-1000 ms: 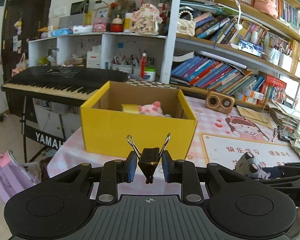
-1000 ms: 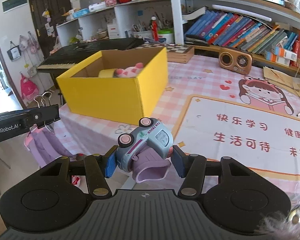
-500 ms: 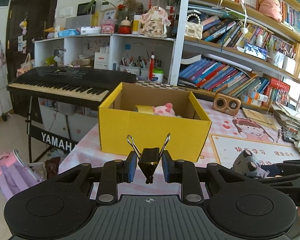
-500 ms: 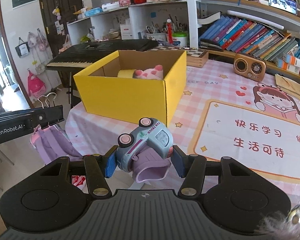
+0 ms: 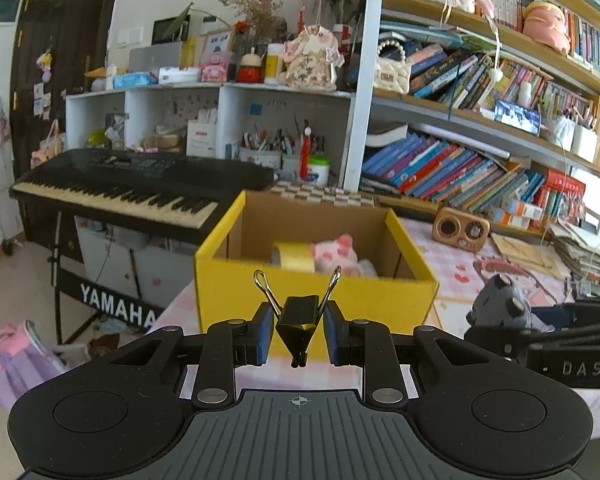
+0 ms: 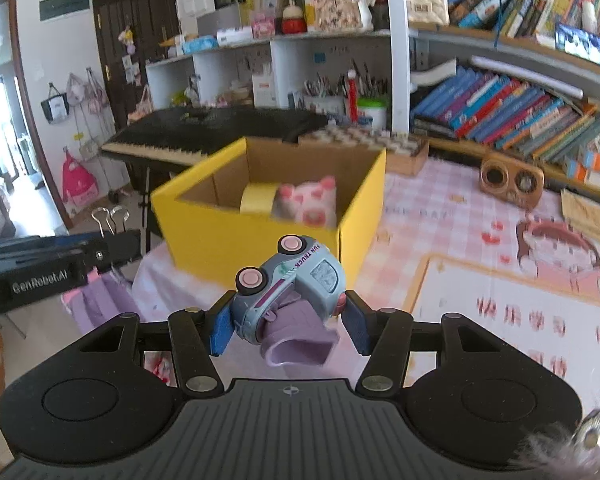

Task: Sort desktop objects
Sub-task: 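Lift and carry the binder clip and toy car toward the yellow box with both grippers, then lower the clip and car into the yellow box and open both grippers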

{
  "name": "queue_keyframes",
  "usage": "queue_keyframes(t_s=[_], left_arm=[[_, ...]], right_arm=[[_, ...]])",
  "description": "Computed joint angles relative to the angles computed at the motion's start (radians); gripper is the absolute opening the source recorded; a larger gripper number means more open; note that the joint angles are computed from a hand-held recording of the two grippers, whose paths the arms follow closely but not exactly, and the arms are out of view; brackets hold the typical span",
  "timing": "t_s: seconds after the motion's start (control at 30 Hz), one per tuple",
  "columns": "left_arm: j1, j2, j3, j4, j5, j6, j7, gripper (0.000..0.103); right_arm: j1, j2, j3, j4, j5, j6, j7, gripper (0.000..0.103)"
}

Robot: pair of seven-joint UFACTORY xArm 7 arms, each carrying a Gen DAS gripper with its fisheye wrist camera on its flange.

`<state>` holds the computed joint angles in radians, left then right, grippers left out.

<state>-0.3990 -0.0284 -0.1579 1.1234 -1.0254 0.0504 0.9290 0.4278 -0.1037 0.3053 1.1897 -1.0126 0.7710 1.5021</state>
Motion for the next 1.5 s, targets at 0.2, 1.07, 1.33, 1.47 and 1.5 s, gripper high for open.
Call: queue_keyframes(t_s=[0.2, 1.07, 1.33, 1.47, 1.5], left_arm=[[0.023, 0.106, -0.048, 0.128, 0.051, -0.058, -0.043, 0.025], [-0.102, 0.560, 0.109, 0.660, 0.829, 0.292, -0.780, 0.025], [-0.057, 0.619, 0.024, 0.751, 0.935, 0.386, -0.849, 0.025], [-0.053, 0.633, 0.012, 0.767, 0.966, 0.404, -0.887, 0.025], [-0.052, 0.637, 0.009, 0.774, 0.971, 0.411, -0.890, 0.025]], right_arm=[[-0.049, 0.027, -0.047, 0.052, -0.054, -0.073, -0.058, 0.053], [-0.150, 0.425, -0.199, 0.477, 0.498, -0.350, -0.770, 0.053], [-0.127, 0.551, -0.220, 0.657, 0.677, -0.170, -1.014, 0.053], [-0.111, 0.578, -0.247, 0.690, 0.735, -0.133, -1.094, 0.053], [-0.107, 0.584, -0.253, 0.700, 0.746, -0.123, -1.110, 0.053]])
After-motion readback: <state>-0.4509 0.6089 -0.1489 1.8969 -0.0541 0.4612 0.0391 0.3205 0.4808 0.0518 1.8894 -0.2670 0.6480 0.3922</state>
